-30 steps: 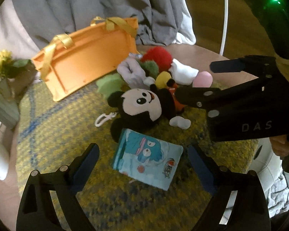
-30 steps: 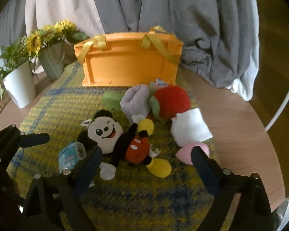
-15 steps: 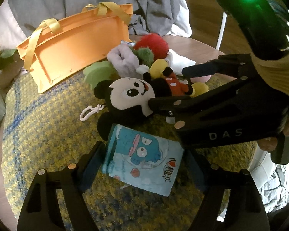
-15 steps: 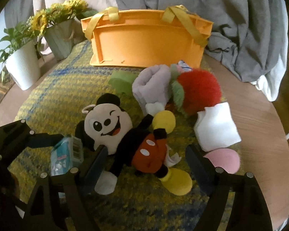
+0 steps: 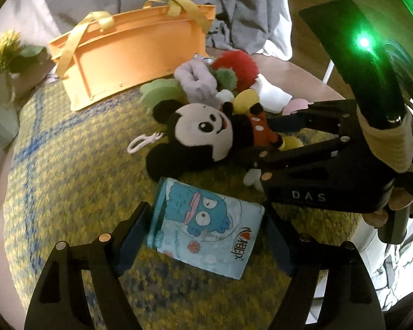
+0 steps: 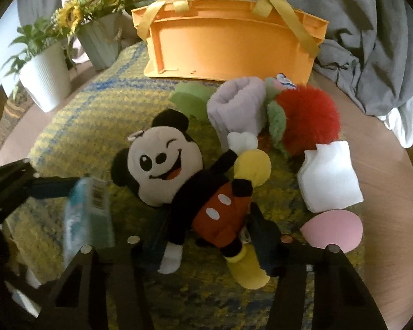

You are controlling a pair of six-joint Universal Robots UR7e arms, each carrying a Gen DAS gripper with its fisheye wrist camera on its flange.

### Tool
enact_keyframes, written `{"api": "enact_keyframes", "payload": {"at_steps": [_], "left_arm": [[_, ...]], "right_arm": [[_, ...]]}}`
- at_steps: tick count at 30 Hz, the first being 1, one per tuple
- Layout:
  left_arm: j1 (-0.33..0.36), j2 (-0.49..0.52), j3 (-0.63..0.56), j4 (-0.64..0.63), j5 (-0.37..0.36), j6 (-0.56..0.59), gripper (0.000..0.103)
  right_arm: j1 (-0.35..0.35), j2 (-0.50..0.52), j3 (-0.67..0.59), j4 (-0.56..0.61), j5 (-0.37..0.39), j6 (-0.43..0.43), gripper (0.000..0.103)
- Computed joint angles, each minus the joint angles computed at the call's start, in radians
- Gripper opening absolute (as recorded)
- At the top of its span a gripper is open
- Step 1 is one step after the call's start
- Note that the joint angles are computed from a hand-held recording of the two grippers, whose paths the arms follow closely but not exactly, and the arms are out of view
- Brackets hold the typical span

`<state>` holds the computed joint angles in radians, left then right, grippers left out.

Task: Organize soft objects
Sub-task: 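Close the left tool on the blue packet while the right tool grasps Mickey plush, then carry the blue packet and Mickey plush over the orange crate with both tools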

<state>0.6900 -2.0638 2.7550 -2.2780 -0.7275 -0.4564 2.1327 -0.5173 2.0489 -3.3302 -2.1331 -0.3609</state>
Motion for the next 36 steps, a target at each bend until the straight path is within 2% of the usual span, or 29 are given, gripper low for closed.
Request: {"api": "enact_keyframes", "payload": {"at_steps": [5, 10, 14, 18, 24, 29, 30, 36], "left_arm": [[-0.020, -0.090, -0.018, 0.135, 0.022, -0.131, 0.078], [-0.062, -0.184, -0.052, 0.296, 0.084, -0.245, 0.078], [-0.106, -0.246, -0.082, 0.396, 0.136, -0.296, 0.078], [-0.149, -0.290, -0.119, 0.469, 0.185, -0.318, 0.078], [-0.159, -0.292, -0.152, 0.379, 0.237, -0.200, 0.078], [-0.128, -0.252, -0.161, 0.167, 0.254, -0.004, 0.078], [-0.113, -0.234, -0.163, 0.092, 0.248, 0.060, 0.078], [-0.083, -0.128, -0.178, -0.166, 0.268, 0.228, 0.078]], "right_arm": [[0.032, 0.008, -0.005, -0.011, -0.050, 0.028, 0.050], [0.059, -0.007, 0.008, -0.043, -0.086, 0.107, 0.050], [0.097, -0.016, 0.008, -0.074, -0.116, 0.146, 0.050], [0.127, -0.039, 0.001, -0.074, -0.128, 0.225, 0.050], [0.165, -0.045, -0.033, -0.075, -0.144, 0.281, 0.050], [0.200, -0.027, -0.069, -0.122, -0.177, 0.294, 0.050], [0.205, -0.020, -0.078, -0.139, -0.187, 0.293, 0.050], [0.215, 0.004, -0.140, -0.198, -0.220, 0.282, 0.050]]}}
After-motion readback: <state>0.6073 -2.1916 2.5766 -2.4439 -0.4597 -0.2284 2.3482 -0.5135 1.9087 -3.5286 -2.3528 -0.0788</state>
